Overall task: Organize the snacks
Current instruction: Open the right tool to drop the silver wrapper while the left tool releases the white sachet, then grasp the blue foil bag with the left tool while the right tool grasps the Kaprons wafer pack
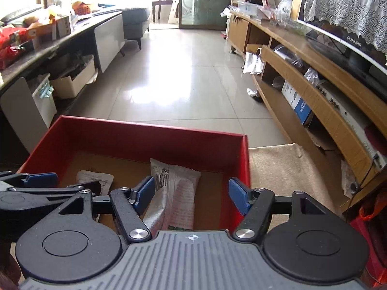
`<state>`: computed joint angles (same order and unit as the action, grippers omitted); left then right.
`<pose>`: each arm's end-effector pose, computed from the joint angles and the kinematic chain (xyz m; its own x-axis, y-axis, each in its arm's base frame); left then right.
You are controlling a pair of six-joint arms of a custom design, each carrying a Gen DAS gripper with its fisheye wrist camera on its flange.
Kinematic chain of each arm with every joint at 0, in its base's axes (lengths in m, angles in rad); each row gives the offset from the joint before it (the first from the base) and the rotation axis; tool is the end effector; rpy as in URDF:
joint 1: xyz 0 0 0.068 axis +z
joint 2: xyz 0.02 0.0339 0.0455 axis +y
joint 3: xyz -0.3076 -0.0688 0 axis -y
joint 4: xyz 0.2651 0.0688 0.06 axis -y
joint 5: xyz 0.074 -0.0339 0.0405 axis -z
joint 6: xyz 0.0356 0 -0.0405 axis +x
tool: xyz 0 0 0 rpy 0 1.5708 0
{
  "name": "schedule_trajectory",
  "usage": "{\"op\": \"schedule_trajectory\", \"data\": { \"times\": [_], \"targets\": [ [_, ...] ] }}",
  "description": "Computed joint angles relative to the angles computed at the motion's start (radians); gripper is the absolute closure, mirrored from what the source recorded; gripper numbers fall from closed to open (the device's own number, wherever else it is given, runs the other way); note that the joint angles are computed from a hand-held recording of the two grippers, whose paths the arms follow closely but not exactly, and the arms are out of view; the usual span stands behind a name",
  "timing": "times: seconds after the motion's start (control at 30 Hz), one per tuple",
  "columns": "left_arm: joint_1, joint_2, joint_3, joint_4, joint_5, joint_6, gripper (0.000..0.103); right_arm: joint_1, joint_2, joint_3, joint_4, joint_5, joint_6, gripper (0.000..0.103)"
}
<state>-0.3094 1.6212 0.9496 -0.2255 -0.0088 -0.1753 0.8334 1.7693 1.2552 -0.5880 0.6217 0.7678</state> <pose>0.3323 -0.1059 0.2171 -0.7852 0.0679 -0.6155 0.1648 0.9810 -0.1020 0.2759 0.2729 0.2451 -0.7266 0.0398 -0.6859 0.1110 0.9920 -0.0601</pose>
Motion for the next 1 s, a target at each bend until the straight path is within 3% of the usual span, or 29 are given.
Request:
{"op": "schedule_trajectory", "data": {
  "times": [0.2, 0.67, 0.8, 1.0],
  "targets": [
    [0.013, -0.141, -0.048, -0.086, 0.037, 0.024, 0.039, 0.053, -0.062, -0.026, -0.062, 0.028, 0.079, 0.029],
    [0.175, -0.51, -0.317, -0.361, 0.16, 0.02, 0.03, 0.293, -0.15, -0.035, -0.307, 0.089, 0.345, 0.027],
    [0.233, -0.519, -0.365, -0.376, 0.216, -0.025, 0.03, 0.369, -0.167, -0.046, -0.368, 0.09, 0.44, 0.026],
    [0.212, -0.533, -0.418, -0.308, 0.227, -0.125, 0.029, 0.456, -0.194, -0.084, -0.408, 0.063, 0.558, 0.026]
  ]
}}
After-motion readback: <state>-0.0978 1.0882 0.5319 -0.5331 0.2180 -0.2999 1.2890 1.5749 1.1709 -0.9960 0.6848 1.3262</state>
